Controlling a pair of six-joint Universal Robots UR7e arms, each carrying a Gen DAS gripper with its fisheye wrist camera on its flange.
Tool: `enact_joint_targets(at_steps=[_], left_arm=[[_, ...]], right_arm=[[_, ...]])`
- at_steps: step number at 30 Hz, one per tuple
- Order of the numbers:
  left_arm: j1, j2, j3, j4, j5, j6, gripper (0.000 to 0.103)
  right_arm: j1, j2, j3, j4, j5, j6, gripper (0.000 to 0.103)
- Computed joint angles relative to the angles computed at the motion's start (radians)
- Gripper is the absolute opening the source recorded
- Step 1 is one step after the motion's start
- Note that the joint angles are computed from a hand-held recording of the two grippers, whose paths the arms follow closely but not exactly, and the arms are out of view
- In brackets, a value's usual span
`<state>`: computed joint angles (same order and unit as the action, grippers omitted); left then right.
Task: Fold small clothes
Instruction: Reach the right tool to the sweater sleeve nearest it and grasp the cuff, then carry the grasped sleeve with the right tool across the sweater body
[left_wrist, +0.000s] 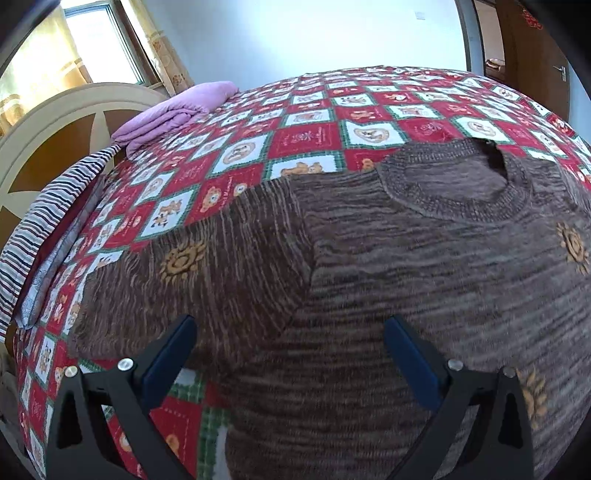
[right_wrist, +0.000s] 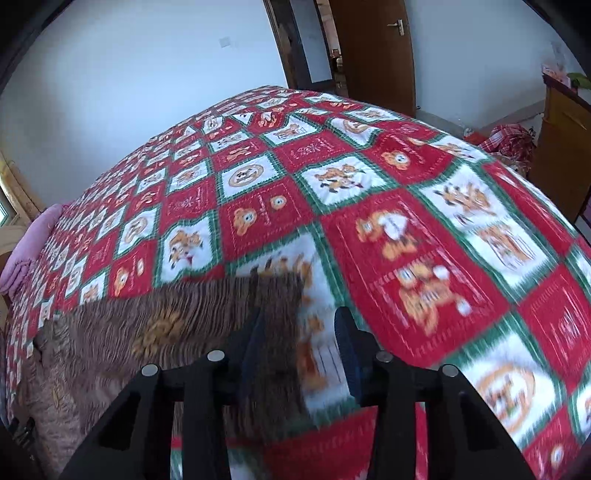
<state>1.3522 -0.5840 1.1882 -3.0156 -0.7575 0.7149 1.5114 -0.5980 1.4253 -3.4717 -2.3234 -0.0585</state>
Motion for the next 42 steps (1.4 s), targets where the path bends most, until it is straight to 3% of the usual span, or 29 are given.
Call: enact_joint_targets(at_steps=[4,5,6,7,8,9,18,27,34,42], left_arm=[[0.003,0.012,-0.033,0.055,-0.005,-0.041,0.103],[0.005,0.013,-0.041,0.072,-0.009,-0.054,0.103],[0.007,0.015,-0.046,0.082,-0.01,-0.062,0.103],[0.007,0.016,-0.05,0.091,-0.011,-0.068,0.103],[0.008,0.018,-0.051,0.093,-0.011,-0.068,0.103],[0.008,0.02,-0.053,0.094,-0.013,-0.064,0.103],[0.031,-0.007,-0.067,0.239,-0.095,-0.176,0.103],[0.029,-0.019,-0.026,0.165,-0.118,-0.125,0.103],[0.039,-0.045,-0.003,0.163,-0.187,-0.132,0.103],[0.058,-0.06,-0.019,0.223,-0.253,-0.201,0.103]], right_arm=[[-0.01,0.028,-0.065,0.09,-0.008,-0.017,0.041],[-0.005,0.044,-0.08,0.079,-0.027,-0.051,0.037],[-0.002,0.051,-0.087,0.082,-0.034,-0.071,0.023],[0.0,0.052,-0.086,0.082,-0.031,-0.082,0.019],[0.002,0.045,-0.077,0.092,-0.017,-0.077,0.009],[0.005,0.044,-0.079,0.103,-0.023,-0.073,0.008],[0.109,0.053,-0.145,0.135,-0.11,-0.099,0.007],[0.246,0.098,-0.283,0.341,-0.16,-0.033,0.007],[0.339,0.22,-0.498,0.51,-0.134,-0.031,0.006],[0.394,0.483,-0.929,0.746,-0.056,-0.058,0.006]])
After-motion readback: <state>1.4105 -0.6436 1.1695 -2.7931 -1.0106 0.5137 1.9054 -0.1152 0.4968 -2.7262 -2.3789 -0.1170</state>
